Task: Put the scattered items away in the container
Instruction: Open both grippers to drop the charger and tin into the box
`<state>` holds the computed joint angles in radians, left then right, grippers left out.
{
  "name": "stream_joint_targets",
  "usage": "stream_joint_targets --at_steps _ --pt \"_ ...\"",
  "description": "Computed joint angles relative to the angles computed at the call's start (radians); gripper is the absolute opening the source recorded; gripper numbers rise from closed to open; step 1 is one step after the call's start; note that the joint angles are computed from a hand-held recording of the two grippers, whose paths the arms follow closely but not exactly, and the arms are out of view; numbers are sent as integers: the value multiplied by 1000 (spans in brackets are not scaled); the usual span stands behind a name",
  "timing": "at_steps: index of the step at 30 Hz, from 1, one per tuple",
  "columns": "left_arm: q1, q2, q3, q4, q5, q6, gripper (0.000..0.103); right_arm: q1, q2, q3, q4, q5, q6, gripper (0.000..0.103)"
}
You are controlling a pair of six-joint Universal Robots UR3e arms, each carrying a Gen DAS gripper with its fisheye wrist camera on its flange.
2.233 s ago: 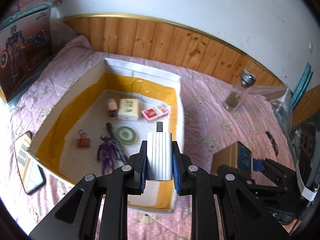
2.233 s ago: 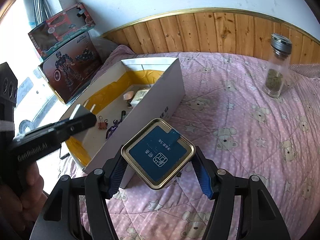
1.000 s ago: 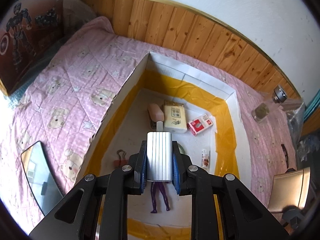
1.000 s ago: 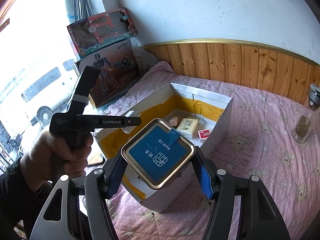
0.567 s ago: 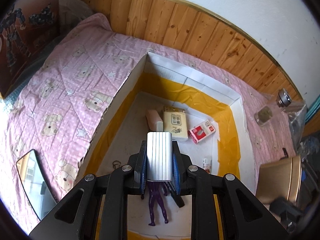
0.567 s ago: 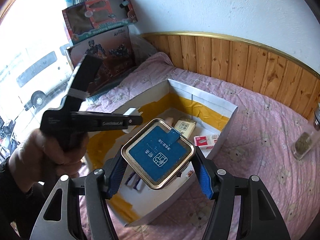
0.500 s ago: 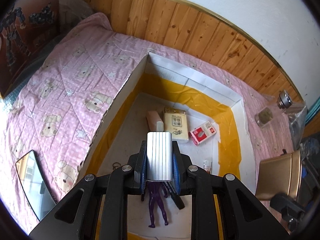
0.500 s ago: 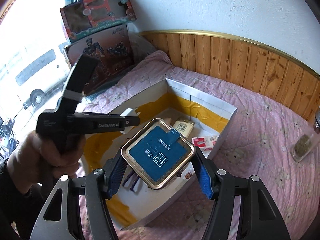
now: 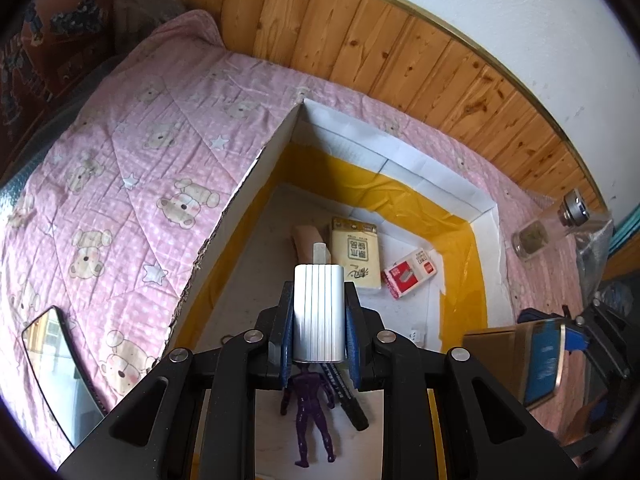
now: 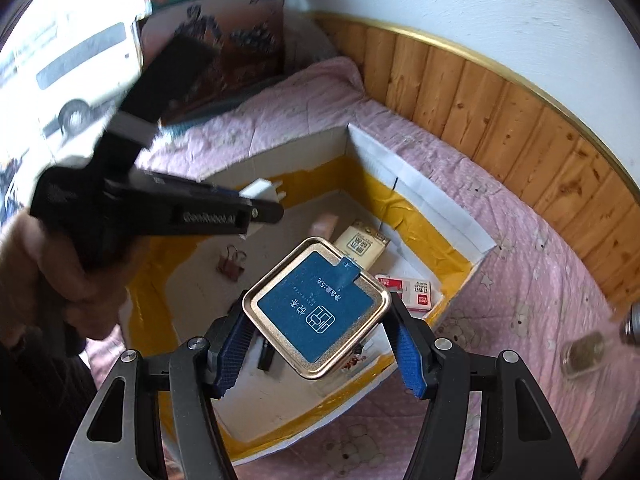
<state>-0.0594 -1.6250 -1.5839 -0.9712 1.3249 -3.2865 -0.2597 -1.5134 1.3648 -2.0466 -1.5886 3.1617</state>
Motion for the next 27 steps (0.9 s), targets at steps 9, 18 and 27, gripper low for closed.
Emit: stream_joint_targets --at_steps 9,18,27 --pt "29 -28 44 -35 5 0 22 10 158 -190 146 -25 -72 64" --pt "-6 -82 114 -54 58 -16 32 24 250 -297 211 -106 -95 66" --pt "7 -42 97 -62 62 -20 33 11 227 -299 215 -97 -68 66"
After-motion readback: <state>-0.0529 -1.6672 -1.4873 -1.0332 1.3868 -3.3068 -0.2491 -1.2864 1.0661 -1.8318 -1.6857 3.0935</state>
